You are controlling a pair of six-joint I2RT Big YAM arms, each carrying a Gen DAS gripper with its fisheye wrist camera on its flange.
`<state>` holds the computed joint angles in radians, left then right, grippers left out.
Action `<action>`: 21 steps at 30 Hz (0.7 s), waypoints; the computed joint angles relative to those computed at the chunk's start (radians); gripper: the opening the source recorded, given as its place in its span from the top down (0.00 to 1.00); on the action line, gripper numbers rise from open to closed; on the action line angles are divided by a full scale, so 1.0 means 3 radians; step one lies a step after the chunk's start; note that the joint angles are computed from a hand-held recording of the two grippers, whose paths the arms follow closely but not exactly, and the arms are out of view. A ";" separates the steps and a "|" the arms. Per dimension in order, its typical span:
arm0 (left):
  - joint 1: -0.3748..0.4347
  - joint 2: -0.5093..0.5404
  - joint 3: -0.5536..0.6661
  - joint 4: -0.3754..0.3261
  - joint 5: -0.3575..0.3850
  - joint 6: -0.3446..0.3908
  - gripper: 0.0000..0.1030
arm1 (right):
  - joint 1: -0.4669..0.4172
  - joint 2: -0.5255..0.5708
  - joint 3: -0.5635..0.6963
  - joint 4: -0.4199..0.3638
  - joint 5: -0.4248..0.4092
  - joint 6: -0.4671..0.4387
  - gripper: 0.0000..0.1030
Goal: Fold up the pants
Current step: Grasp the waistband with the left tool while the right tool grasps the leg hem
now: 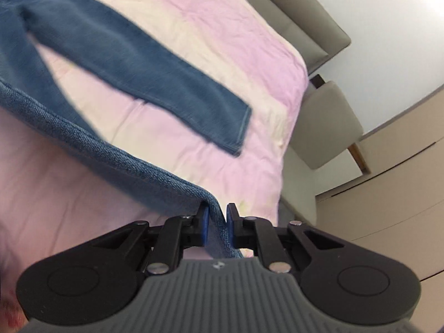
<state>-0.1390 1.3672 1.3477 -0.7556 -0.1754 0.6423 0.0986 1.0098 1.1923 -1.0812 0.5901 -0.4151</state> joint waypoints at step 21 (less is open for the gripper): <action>-0.0071 0.2289 0.2773 -0.1189 -0.0263 -0.0589 0.74 | -0.0615 0.2937 0.2373 0.0634 0.0111 -0.0692 0.94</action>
